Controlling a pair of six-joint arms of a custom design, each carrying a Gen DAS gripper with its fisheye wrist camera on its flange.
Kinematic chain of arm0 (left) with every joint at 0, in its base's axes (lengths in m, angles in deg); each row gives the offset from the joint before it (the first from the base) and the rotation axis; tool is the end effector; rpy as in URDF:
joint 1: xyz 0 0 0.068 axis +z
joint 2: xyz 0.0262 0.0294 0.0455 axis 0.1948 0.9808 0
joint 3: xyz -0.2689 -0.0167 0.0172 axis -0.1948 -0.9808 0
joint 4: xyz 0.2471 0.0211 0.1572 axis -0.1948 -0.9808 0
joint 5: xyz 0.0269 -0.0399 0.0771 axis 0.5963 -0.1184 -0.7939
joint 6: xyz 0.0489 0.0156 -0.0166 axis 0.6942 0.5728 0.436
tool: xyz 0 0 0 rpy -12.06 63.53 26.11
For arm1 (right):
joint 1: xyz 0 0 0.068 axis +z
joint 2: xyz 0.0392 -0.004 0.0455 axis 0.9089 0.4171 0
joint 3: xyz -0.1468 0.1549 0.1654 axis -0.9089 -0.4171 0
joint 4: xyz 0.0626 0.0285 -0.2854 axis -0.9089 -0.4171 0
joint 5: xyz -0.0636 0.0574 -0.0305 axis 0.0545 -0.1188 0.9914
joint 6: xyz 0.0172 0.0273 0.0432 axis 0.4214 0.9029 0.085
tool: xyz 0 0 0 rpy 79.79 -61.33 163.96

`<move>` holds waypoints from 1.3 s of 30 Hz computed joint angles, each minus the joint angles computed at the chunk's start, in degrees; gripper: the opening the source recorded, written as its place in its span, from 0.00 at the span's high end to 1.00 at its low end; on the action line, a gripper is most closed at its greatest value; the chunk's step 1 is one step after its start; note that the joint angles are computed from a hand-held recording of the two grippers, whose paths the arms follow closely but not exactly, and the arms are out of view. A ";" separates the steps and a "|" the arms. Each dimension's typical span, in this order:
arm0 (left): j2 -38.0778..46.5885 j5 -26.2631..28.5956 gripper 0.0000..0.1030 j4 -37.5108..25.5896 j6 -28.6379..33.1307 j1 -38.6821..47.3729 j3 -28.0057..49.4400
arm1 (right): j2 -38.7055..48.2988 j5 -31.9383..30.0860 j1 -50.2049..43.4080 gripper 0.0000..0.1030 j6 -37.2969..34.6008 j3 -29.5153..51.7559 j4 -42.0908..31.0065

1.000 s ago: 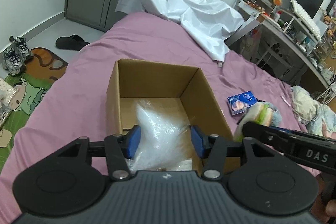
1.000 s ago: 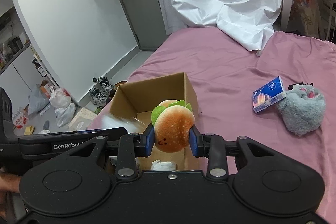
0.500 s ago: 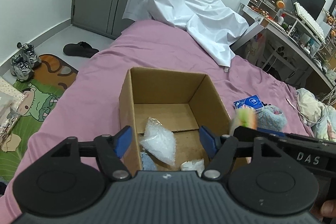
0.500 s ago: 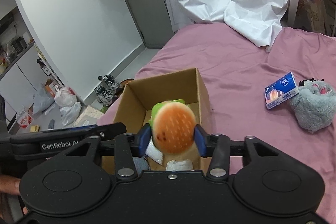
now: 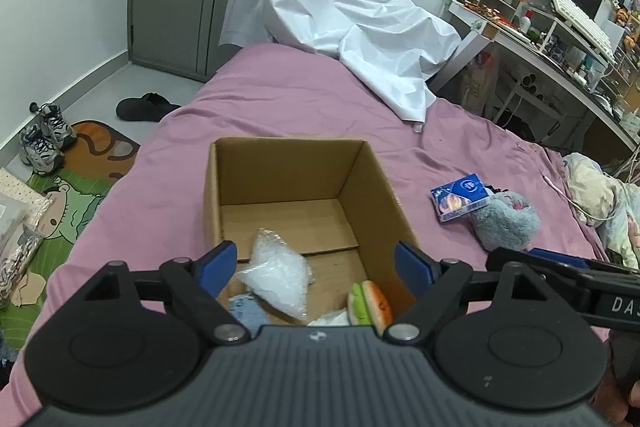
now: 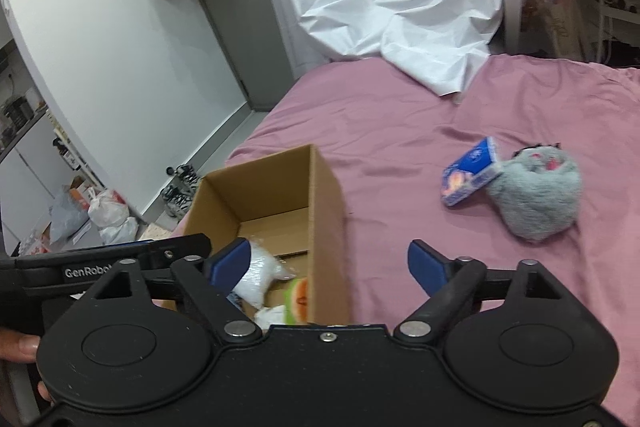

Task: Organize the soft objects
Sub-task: 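Withdraw both open tools from the box toward the grey fluffy plush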

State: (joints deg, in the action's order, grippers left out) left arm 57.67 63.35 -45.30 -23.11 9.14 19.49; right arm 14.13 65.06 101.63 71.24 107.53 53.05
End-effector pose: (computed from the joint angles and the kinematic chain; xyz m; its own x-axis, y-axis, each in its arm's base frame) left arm 0.2538 -0.0209 0.2416 -0.7236 0.0107 -0.6901 0.2501 0.9360 -0.2477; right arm 0.1919 0.1290 0.2692 -0.6673 0.2330 -0.7074 -0.0029 0.9490 0.3153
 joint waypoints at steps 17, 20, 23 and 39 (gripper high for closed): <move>1.20 -6.35 0.12 1.34 -5.21 -10.46 1.95 | -10.01 -5.46 -11.11 0.09 -3.12 -5.66 -4.07; 1.80 -7.14 0.12 1.65 -6.08 -11.81 2.33 | -11.15 -6.66 -13.25 0.09 -3.88 -6.48 -4.41; 2.87 -7.83 0.12 1.96 -6.81 -13.28 3.05 | -12.05 -7.79 -15.45 0.09 -4.56 -6.99 -4.62; 9.55 -11.57 0.12 3.86 -9.92 -21.04 7.33 | -15.52 -17.23 -29.47 0.09 -9.68 -10.27 -3.62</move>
